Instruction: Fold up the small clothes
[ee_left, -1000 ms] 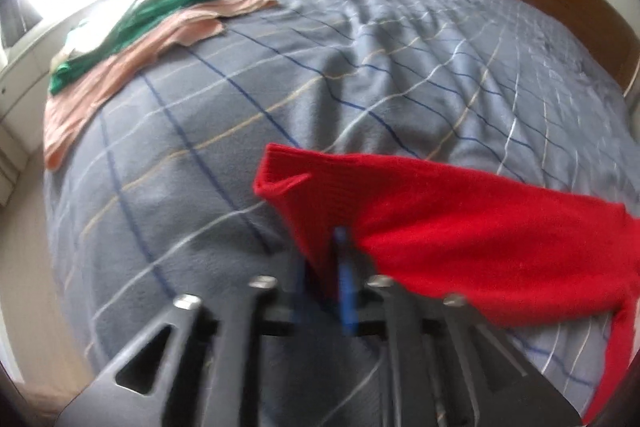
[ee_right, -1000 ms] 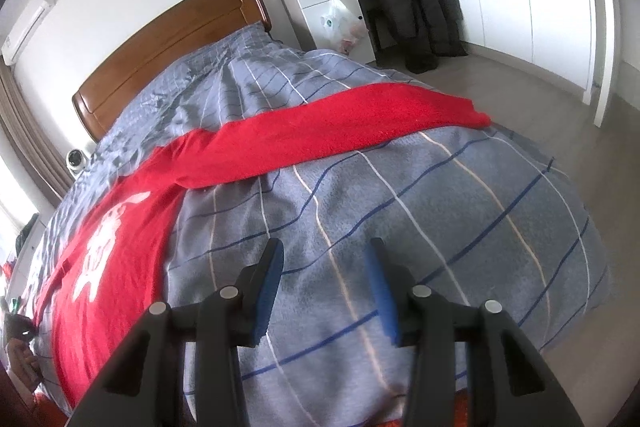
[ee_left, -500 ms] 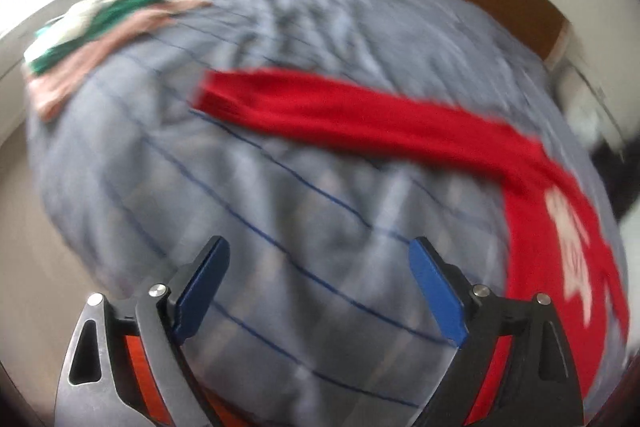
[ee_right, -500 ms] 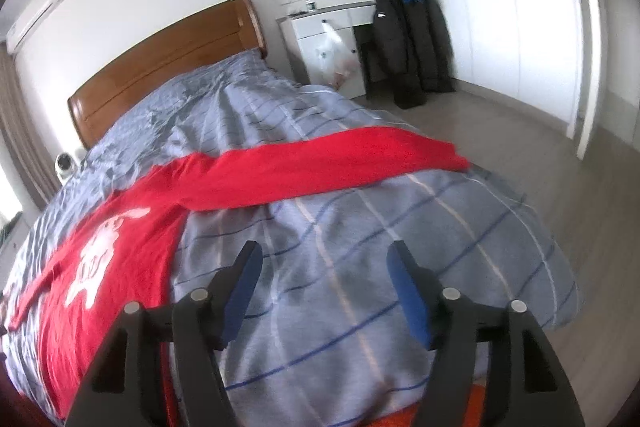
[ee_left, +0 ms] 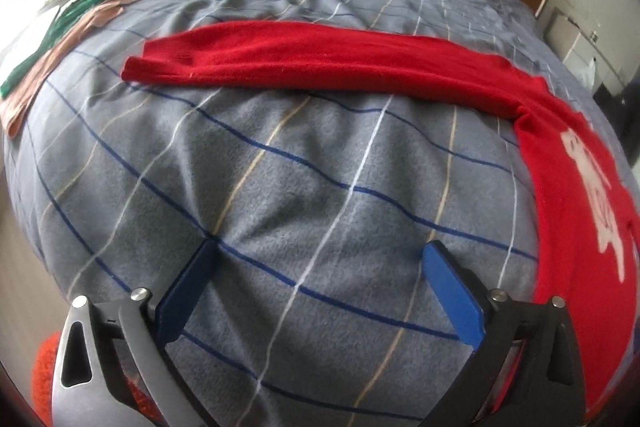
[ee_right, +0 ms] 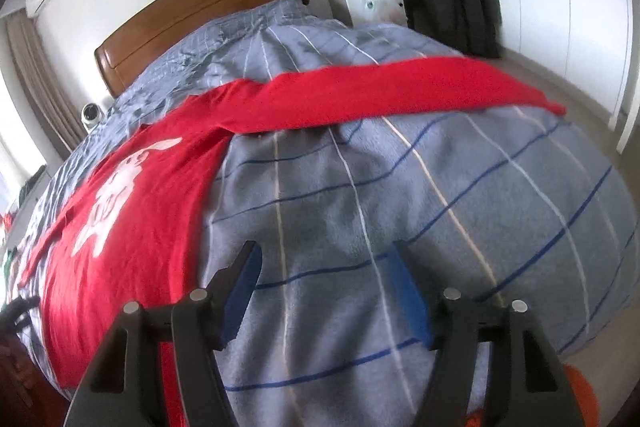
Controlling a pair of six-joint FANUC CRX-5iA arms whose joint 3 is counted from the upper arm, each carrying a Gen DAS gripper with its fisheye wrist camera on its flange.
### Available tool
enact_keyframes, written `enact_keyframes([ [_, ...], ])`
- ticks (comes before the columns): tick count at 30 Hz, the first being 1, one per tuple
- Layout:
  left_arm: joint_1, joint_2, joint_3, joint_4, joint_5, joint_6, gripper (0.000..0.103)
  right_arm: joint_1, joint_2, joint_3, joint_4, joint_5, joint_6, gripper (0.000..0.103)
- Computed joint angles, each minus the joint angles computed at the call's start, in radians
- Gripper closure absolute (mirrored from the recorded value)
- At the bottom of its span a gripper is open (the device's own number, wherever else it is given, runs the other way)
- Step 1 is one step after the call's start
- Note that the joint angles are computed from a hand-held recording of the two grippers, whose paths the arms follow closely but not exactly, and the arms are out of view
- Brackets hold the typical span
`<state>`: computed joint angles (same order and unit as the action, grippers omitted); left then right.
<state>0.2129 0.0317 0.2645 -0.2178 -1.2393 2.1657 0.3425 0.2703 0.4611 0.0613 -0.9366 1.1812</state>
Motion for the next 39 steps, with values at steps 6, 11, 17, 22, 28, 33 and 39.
enact_keyframes([
  [6, -0.026, 0.003, 0.005, -0.047, -0.001, 0.021, 0.0, -0.006, -0.003, -0.004, -0.019, 0.008, -0.002, 0.036],
  [11, -0.035, 0.001, 0.003, -0.062, -0.002, 0.024, 0.0, -0.005, -0.006, -0.008, -0.015, 0.011, -0.003, 0.034],
  [17, -0.021, -0.003, -0.006, -0.038, 0.008, 0.003, 0.0, -0.005, -0.005, -0.008, -0.017, 0.011, -0.006, 0.034],
  [22, -0.023, -0.003, -0.006, -0.041, 0.008, 0.004, 0.0, -0.004, -0.006, -0.012, -0.011, 0.013, -0.006, 0.033],
  [28, -0.024, -0.002, -0.004, -0.044, 0.006, 0.004, 0.0, 0.002, -0.006, -0.017, 0.0, 0.016, -0.012, 0.032],
  [33, -0.025, -0.001, -0.005, -0.045, 0.007, 0.004, 0.0, 0.002, -0.005, -0.016, 0.001, 0.017, -0.012, 0.032],
  [39, -0.026, 0.001, -0.003, -0.048, 0.005, 0.004, 0.0, 0.002, -0.005, -0.017, 0.002, 0.017, -0.012, 0.031],
])
